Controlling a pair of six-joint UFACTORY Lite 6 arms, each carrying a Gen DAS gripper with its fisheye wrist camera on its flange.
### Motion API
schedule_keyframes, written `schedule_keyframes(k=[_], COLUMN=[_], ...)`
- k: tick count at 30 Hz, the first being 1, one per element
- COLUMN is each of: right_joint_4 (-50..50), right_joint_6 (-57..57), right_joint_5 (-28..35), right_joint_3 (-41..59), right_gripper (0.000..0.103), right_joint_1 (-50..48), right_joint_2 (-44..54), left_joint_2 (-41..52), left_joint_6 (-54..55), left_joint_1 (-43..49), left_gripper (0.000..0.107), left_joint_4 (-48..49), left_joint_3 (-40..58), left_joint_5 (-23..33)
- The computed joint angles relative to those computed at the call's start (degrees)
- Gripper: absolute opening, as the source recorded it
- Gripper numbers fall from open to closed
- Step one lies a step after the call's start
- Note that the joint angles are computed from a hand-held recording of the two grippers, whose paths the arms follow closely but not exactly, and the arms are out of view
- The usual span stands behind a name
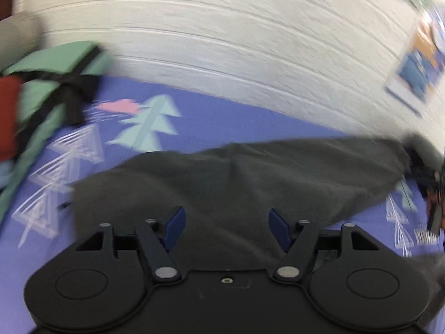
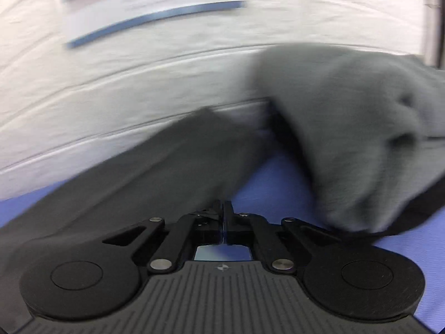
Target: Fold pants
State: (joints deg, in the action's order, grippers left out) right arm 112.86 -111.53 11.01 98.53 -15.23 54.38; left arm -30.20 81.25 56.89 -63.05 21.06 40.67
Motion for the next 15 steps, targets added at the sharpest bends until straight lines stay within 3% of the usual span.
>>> schedule_keyframes(k=[1,3,5,7,9,15], right_joint_4=[-2.29,-2.41,-1.76,-5.38,-11.10,-22.93], right_joint_6=[2.74,1.02,-4.19,-5.06,-2.40,7.93], right_joint_5=[3.40,10.47,16.91,22.16,27.64,37.86], right_joint_3=[-2.45,-10.39,-19.76,-28.02,-34.83,-46.76], right_gripper=[0.011,0.034,0.042,0.071,0.087,0.096], right_joint_1=[-1.25,-3.23,-4.30,-4.50,-4.08,3.34], right_joint_2=[-1.45,-6.74,-13.46,-20.08,-26.01,-36.53], left_joint_2=[-1.02,-1.14,0.62,3.78,6.78,19.45], left_joint_6=[0.24,1.21,1.57,1.30,2.12,6.01], left_joint_1=[5.62,14.89,21.44,26.53,30.30,31.48], left_gripper=[0.103,0.103,0.103,0.103,0.103,0.103], left_joint_4=[0.82,0.94,0.38,-0.32,-1.51,-4.90], left_joint_3=[-0.03,0.66,2.38,4.48,5.73,9.05], left_joint_5=[3.34,7.15,8.03,8.86,9.49,8.57])
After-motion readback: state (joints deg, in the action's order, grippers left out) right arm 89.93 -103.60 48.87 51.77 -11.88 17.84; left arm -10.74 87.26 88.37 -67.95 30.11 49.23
